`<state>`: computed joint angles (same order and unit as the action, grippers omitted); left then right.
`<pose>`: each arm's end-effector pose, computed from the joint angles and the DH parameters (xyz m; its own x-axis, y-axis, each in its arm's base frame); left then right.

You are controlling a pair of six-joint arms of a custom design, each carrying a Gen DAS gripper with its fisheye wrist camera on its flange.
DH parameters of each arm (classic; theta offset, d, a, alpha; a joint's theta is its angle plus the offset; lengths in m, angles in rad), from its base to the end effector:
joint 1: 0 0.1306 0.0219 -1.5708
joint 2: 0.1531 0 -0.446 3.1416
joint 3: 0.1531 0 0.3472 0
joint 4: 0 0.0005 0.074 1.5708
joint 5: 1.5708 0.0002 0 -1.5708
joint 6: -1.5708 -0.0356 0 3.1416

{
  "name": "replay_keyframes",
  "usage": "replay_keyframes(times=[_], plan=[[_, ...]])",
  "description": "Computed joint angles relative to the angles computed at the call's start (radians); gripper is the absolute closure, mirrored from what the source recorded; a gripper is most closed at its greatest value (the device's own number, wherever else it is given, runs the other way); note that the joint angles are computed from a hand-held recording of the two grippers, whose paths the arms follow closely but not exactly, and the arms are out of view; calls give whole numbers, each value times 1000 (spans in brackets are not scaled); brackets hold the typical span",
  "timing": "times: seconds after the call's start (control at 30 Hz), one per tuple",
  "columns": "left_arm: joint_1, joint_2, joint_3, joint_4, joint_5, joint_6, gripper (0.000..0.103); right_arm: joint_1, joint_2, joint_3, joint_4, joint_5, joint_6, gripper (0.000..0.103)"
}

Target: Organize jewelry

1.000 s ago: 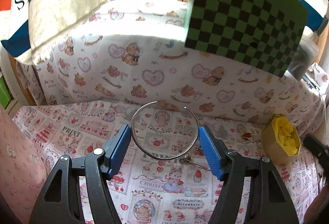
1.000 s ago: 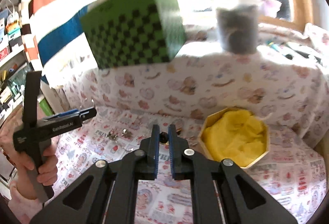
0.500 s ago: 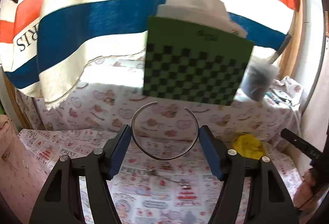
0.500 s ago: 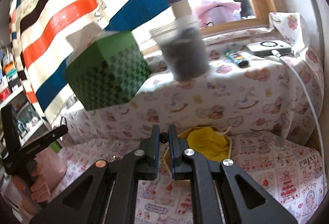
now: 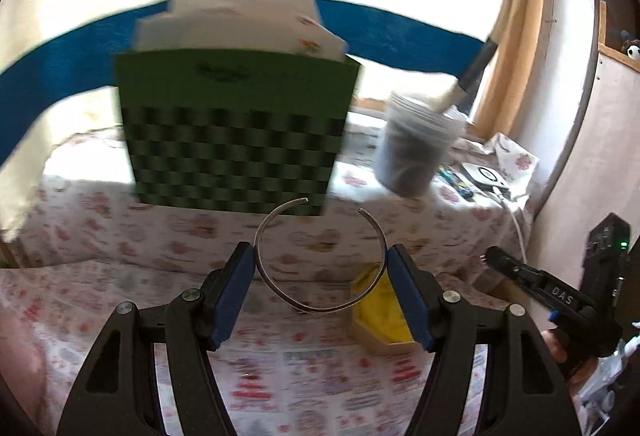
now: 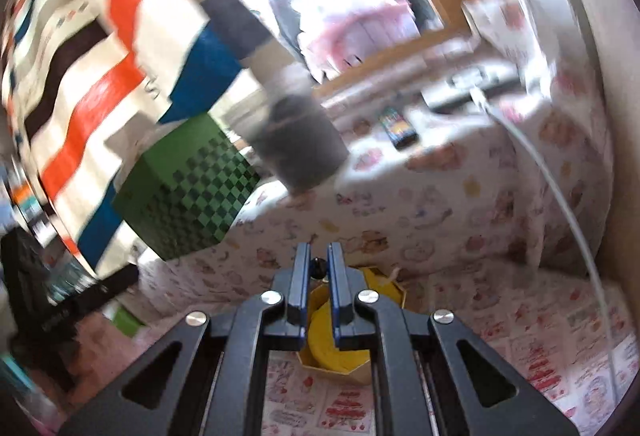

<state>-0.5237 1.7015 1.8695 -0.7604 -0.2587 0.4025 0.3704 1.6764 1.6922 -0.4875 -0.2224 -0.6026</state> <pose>0.5056 -0.2821 0.5561 -0.5623 -0.1126 -0.8193 0.0863 0.9773 -0.1936 0.5379 0.2168 0.5177 -0.6529 0.3395 -0.6771 -0.2017 0.7837 0.5875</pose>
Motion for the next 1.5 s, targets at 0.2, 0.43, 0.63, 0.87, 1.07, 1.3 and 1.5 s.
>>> replay_keyframes(times=[0.2, 0.43, 0.63, 0.87, 1.07, 1.3, 1.5], plan=[[-13, 126, 144, -87, 110, 18, 36, -47, 61, -2, 20, -214, -69, 95], [-25, 209, 196, -140, 90, 32, 36, -23, 110, 58, -89, -168, -6, 94], [-25, 277, 278, -200, 130, 21, 36, -36, 100, 39, -71, -134, -38, 93], [-22, 357, 355, -228, 260, 48, 36, -39, 76, 23, -71, 27, -53, 83], [-29, 408, 434, -325, 269, 27, 35, -37, 63, 6, -69, 103, -61, 81], [-40, 305, 315, -237, 144, -21, 28, -7, 60, 23, -90, 163, -5, 68], [-61, 115, 24, 22, -49, -94, 13, 51, 44, 36, -81, 233, 91, 42]])
